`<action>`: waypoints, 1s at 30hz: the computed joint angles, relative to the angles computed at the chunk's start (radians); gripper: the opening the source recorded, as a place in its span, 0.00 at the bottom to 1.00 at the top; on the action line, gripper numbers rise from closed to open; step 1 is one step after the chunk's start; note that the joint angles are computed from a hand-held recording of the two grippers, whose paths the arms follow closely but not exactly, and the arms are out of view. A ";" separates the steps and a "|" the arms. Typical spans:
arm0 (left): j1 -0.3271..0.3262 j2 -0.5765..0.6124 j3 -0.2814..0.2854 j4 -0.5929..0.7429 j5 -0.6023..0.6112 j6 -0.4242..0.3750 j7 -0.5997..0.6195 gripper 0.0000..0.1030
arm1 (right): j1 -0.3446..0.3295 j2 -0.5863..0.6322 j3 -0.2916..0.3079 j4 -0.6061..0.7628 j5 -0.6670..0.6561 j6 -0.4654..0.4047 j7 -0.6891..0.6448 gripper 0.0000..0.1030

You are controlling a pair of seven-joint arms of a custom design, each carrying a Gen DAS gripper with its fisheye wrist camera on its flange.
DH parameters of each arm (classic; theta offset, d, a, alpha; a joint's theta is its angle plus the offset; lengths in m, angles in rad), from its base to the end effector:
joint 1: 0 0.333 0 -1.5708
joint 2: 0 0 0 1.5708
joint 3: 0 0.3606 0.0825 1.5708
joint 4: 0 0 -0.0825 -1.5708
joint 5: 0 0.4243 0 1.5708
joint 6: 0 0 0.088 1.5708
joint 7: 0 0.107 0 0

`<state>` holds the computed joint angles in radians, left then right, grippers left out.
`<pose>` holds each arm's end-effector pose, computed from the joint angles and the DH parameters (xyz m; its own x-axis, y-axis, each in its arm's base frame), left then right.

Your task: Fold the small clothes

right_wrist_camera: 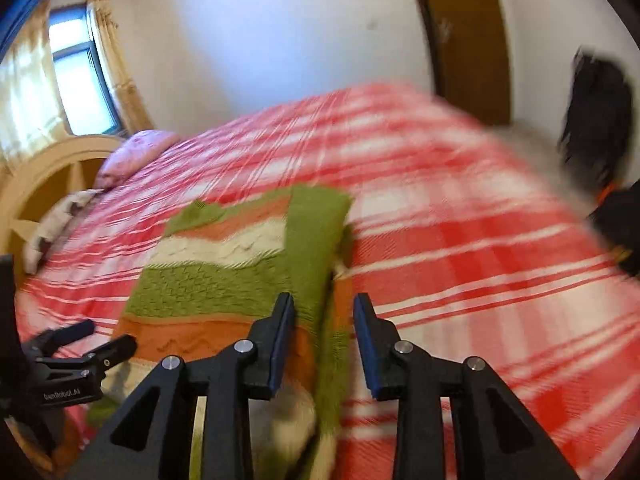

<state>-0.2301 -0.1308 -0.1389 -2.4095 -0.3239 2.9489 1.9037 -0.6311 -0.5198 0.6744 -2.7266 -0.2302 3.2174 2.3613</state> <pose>0.5145 -0.1782 0.4559 -0.4054 -0.9139 0.0202 -0.7164 0.3038 -0.6281 0.4364 0.0540 0.4607 -0.3382 -0.9298 -0.1450 -0.5200 0.3131 -0.7947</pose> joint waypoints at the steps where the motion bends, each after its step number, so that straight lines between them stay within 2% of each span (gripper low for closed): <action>1: 0.005 -0.003 -0.004 -0.006 0.013 0.005 -0.009 1.00 | -0.001 -0.049 0.021 -0.012 0.022 -0.019 -0.016 0.31; 2: 0.009 -0.002 -0.007 -0.007 0.025 0.006 -0.020 1.00 | 0.032 -0.070 0.008 -0.027 0.038 -0.009 -0.054 0.31; 4: 0.018 -0.001 -0.015 -0.008 0.053 0.003 -0.053 1.00 | 0.170 -0.065 -0.092 -0.040 -0.035 -0.029 -0.077 0.30; 6: 0.025 -0.003 -0.021 -0.009 0.080 -0.001 -0.084 1.00 | 0.297 -0.028 -0.171 -0.042 -0.038 -0.071 -0.124 0.30; 7: 0.032 -0.005 -0.027 -0.010 0.105 -0.003 -0.106 1.00 | 0.329 -0.009 -0.193 -0.046 -0.035 -0.075 -0.124 0.30; 10: 0.044 -0.016 -0.036 -0.017 0.166 -0.015 -0.153 1.00 | 0.316 0.034 -0.175 -0.055 -0.045 -0.087 -0.088 0.30; 11: 0.050 -0.023 -0.040 -0.024 0.190 -0.016 -0.170 1.00 | 0.308 0.040 -0.175 -0.070 -0.050 -0.056 -0.073 0.30; 12: 0.053 -0.030 -0.042 -0.033 0.211 -0.015 -0.180 1.00 | 0.311 0.040 -0.188 -0.081 -0.043 -0.032 -0.066 0.29; 15: 0.074 -0.046 -0.056 -0.063 0.292 0.002 -0.224 1.00 | 0.349 0.052 -0.240 -0.082 -0.019 -0.043 -0.078 0.28; 17: 0.070 -0.054 -0.051 -0.076 0.309 0.008 -0.235 1.00 | 0.345 0.045 -0.234 -0.086 -0.015 -0.049 -0.079 0.28; 19: 0.059 -0.060 -0.040 -0.083 0.304 0.002 -0.233 1.00 | 0.360 0.030 -0.243 -0.092 -0.011 -0.069 -0.080 0.28; 22: 0.040 -0.067 -0.021 -0.087 0.284 -0.008 -0.206 1.00 | 0.461 -0.011 -0.334 -0.105 0.007 -0.121 -0.099 0.28; 23: 0.034 -0.068 -0.015 -0.086 0.275 -0.014 -0.196 1.00 | 0.471 -0.030 -0.340 -0.109 0.010 -0.119 -0.092 0.28; 26: 0.020 -0.080 -0.002 -0.088 0.248 -0.014 -0.157 1.00 | 0.441 -0.071 -0.331 -0.099 0.002 -0.081 -0.091 0.28; 29: -0.024 -0.087 0.034 -0.074 0.172 -0.015 -0.071 0.99 | 0.414 -0.024 -0.337 -0.035 -0.010 -0.081 -0.129 0.28; 30: -0.046 -0.085 0.053 -0.060 0.127 -0.021 -0.033 0.99 | 0.380 0.014 -0.321 0.000 -0.024 -0.079 -0.142 0.28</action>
<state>-0.2765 -0.2155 -0.0860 -2.4695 -0.1971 2.9276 1.8706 -0.2508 -0.5058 0.3530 -2.7263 -0.2545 3.1385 2.2193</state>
